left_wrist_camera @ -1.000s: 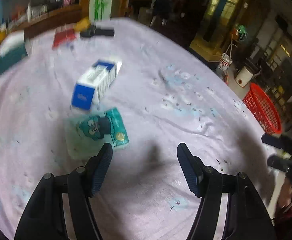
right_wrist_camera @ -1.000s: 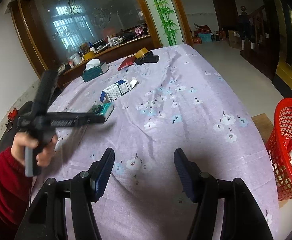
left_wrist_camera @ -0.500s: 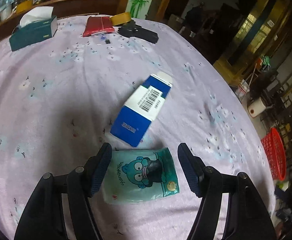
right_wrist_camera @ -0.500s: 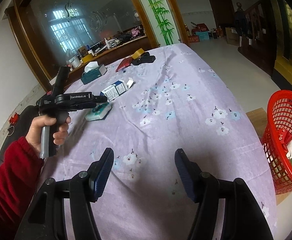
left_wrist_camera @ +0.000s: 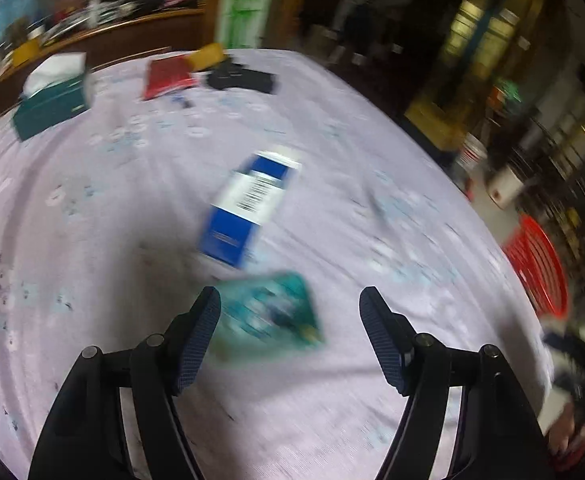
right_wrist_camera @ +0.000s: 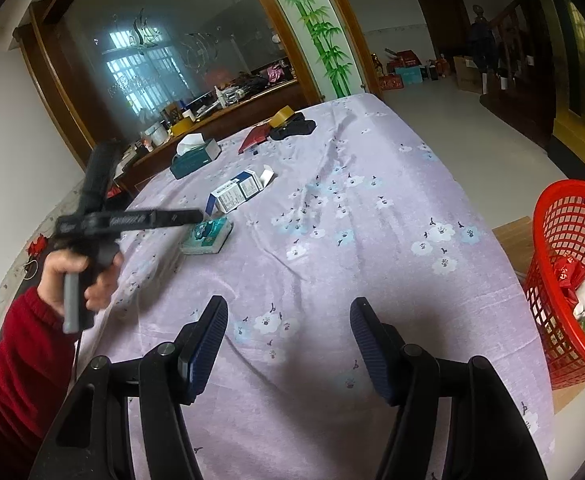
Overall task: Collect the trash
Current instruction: 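Grasp the teal tissue pack with the left tool and lift it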
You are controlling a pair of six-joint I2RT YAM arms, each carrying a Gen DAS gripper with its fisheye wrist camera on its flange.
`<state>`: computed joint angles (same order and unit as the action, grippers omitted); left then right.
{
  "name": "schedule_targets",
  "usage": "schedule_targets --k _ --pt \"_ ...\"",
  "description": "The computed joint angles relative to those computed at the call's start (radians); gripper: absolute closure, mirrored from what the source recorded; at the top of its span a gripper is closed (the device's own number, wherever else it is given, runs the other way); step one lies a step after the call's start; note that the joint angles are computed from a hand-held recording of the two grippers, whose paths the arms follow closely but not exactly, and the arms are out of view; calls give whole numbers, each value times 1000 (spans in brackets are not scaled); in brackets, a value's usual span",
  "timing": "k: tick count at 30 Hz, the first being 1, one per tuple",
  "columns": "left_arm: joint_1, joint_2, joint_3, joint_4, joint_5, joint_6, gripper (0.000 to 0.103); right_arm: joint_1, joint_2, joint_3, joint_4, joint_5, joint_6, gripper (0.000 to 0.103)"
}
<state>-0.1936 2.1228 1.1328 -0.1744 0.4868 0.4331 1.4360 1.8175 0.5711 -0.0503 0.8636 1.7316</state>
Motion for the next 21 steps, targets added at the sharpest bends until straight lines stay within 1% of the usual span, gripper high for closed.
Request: schedule_targets --k 3,6,8,10,11,13,15,17,19,21 --pt "0 98 104 -8 -18 -76 33 6 5 6 -10 -3 4 35" --pt "9 184 204 -69 12 -95 33 10 7 3 -19 -12 21 35" --pt "14 214 240 -124 56 -72 33 11 3 -2 -29 -15 32 35" --pt "10 194 206 -118 50 -37 33 13 -4 -5 -44 -15 43 35" --pt "8 174 180 -125 56 -4 33 13 -8 -6 -45 -16 41 35" --pt "14 157 161 -189 87 66 33 9 -15 -6 -50 -21 28 34" --pt "18 119 105 -224 91 146 33 6 -17 -5 -51 -19 20 34" --pt "20 78 34 -234 97 223 32 4 -16 -7 -43 -20 11 33" --pt "10 20 -62 -181 78 250 31 2 -11 -11 -25 -21 4 33" --pt "-13 -32 -153 -90 44 227 31 -6 -4 -11 -6 -26 -11 33"
